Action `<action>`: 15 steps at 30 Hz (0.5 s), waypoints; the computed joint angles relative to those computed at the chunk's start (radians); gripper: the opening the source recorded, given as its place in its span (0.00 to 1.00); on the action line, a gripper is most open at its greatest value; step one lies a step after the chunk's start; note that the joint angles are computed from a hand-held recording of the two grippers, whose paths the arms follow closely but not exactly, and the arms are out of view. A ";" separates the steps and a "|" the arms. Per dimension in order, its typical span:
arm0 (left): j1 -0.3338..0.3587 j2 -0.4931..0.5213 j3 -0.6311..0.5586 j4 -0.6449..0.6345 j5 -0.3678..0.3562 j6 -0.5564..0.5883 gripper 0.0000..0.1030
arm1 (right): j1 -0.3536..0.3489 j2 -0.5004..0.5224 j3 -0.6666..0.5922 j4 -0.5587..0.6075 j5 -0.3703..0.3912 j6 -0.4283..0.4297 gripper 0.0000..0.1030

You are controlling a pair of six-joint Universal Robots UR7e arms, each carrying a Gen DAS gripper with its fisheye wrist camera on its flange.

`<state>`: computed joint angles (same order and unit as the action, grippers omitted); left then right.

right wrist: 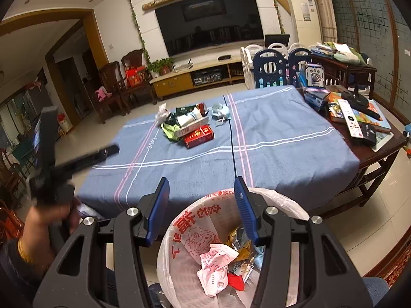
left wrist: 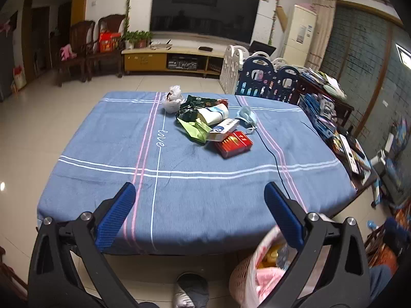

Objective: Collect trash
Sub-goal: 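Move both open tools from the wastebasket toward the table, then grasp the green folded paper with the left tool while the right grasps the blue face mask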

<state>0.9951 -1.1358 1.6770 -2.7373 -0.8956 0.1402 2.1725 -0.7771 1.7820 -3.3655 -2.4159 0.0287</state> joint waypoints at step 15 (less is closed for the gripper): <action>0.198 0.478 -0.704 0.314 -0.233 -0.234 0.93 | -0.096 0.014 -0.037 0.078 0.082 -0.006 0.50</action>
